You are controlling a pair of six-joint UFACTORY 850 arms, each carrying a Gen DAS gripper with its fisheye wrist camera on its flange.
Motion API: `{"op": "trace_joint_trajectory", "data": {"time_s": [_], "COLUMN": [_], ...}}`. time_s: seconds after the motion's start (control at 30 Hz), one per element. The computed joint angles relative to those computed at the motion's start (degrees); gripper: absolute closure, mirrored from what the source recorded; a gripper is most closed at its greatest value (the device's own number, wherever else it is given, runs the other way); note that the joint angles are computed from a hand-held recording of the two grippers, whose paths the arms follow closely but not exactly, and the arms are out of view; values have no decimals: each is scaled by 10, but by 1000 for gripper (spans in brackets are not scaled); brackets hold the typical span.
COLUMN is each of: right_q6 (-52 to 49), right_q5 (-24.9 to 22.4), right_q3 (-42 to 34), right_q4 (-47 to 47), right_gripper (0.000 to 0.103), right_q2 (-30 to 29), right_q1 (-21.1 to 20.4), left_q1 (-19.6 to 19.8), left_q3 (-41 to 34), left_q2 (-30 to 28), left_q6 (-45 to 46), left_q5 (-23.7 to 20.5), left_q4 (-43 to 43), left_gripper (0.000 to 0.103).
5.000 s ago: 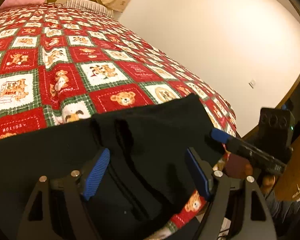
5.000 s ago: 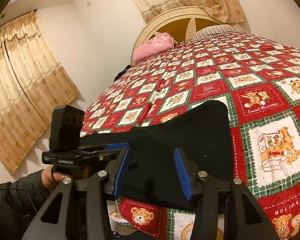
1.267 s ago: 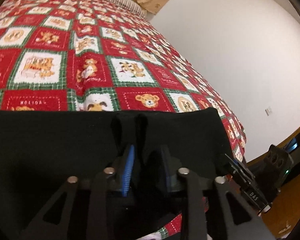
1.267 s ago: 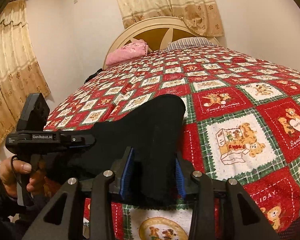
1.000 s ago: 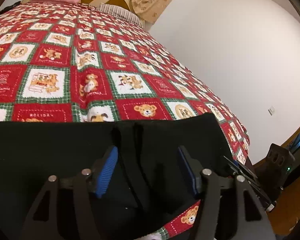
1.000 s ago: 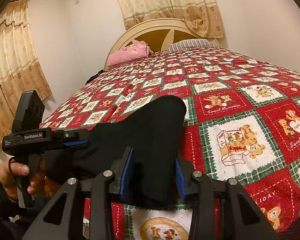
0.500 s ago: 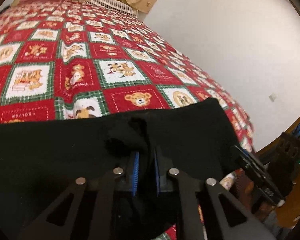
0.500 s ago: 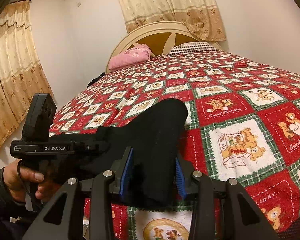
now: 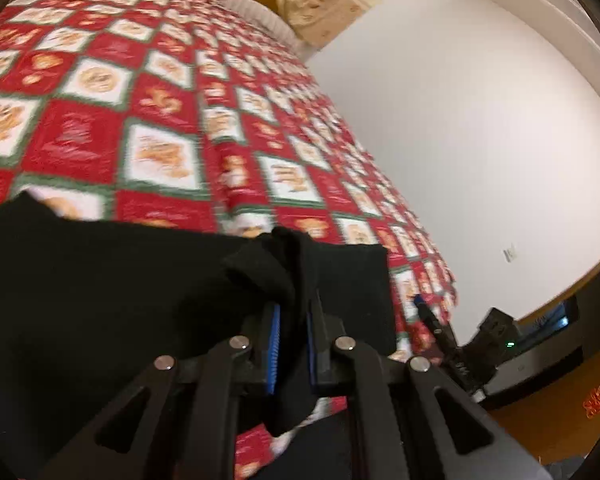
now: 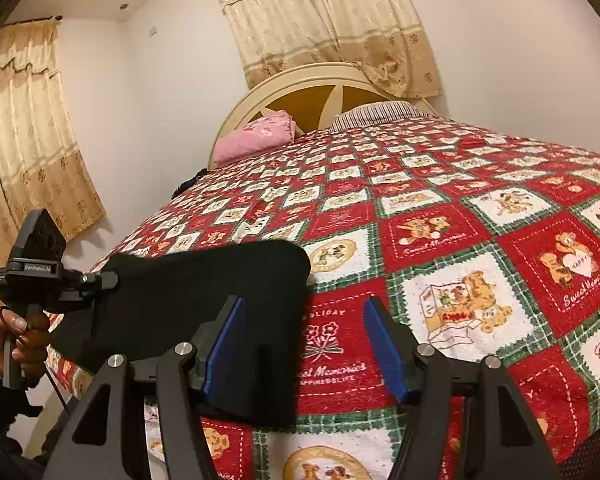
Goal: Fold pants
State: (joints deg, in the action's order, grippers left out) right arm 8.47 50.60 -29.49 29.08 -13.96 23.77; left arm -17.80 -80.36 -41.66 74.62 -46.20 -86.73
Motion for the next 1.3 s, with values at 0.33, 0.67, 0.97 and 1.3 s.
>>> {"op": "trace_joint_trajectory", "data": {"time_s": [0.33, 0.67, 0.97, 1.3], "right_q6": [-23, -81, -115, -35], "right_q5": [-10, 10, -146, -293], "right_q3": [-10, -21, -152, -321], "right_q4": [-12, 30, -139, -278], "right_gripper": [40, 40, 39, 39], "right_q2": [-9, -15, -78, -218], "right_q1": [11, 44, 85, 102], "left_q1": [13, 16, 73, 107], "left_q3": [-5, 18, 91, 112], "left_q2": [-39, -4, 65, 61], "left_q6": [-9, 37, 202, 399], "left_q5": [42, 83, 198, 353], "left_q4": [-5, 5, -86, -255], "left_gripper": [91, 74, 57, 55]}}
